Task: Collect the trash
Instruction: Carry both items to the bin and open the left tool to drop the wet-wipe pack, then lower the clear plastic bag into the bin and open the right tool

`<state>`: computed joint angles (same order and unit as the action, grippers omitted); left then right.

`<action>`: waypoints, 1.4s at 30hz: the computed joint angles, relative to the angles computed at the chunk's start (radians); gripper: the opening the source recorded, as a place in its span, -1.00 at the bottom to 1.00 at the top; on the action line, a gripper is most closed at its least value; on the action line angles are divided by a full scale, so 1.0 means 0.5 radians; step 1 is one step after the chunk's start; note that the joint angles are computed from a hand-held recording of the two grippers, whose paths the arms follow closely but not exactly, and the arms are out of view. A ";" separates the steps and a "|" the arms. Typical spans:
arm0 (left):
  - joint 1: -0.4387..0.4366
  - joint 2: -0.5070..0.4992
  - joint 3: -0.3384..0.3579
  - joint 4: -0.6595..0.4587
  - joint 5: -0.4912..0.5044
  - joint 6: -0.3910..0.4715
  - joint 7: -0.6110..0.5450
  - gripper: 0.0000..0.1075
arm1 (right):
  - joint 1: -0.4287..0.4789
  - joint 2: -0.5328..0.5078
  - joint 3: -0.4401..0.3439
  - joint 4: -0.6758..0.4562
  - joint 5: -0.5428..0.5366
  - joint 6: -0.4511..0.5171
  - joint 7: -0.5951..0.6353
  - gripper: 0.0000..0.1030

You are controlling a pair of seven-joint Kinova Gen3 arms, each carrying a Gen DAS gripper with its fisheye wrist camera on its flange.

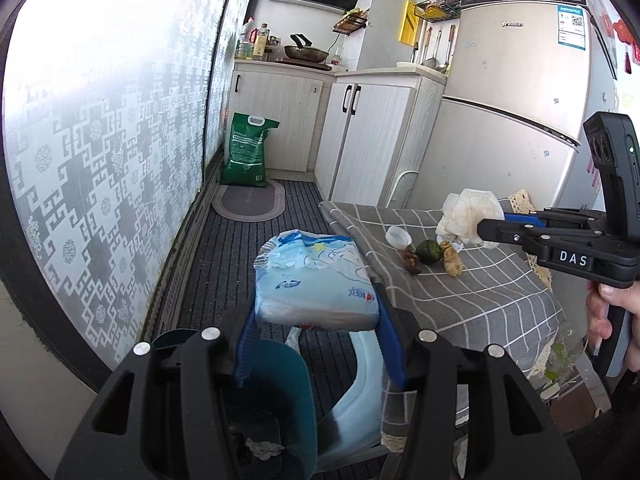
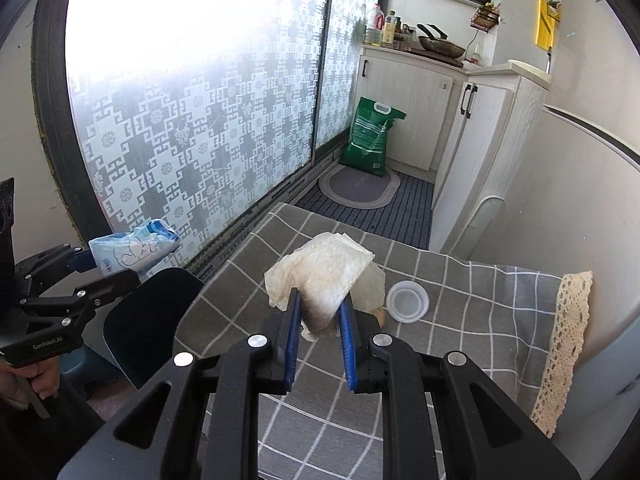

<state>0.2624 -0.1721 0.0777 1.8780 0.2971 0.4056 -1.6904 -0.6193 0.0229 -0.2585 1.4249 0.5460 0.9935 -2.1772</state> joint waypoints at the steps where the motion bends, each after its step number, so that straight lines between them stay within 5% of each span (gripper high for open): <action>1: -0.013 -0.008 -0.008 0.011 -0.013 0.009 0.001 0.01 | -0.011 0.020 -0.009 -0.021 0.004 0.003 0.001 -0.65; 10: -0.136 -0.032 -0.067 0.071 -0.103 0.112 0.013 0.01 | -0.193 0.175 0.000 -0.234 -0.017 0.022 0.068 -0.65; 18: -0.197 0.050 -0.207 0.072 0.092 0.339 -0.252 0.01 | -0.379 0.365 0.057 -0.459 -0.109 0.092 0.230 -0.65; 35: -0.379 0.189 -0.098 0.081 0.046 0.614 -0.408 0.10 | -0.602 0.737 0.224 -0.916 -0.368 0.535 0.501 -0.65; 42: -0.397 0.159 -0.126 0.096 0.122 0.621 -0.499 -0.12 | -0.644 0.794 0.258 -0.983 -0.405 0.598 0.535 -0.65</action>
<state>0.0637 -0.0928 0.0146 1.9257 0.3581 0.7159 -1.9400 -0.9413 0.4200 -0.1297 0.9332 0.3436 1.2924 -1.9097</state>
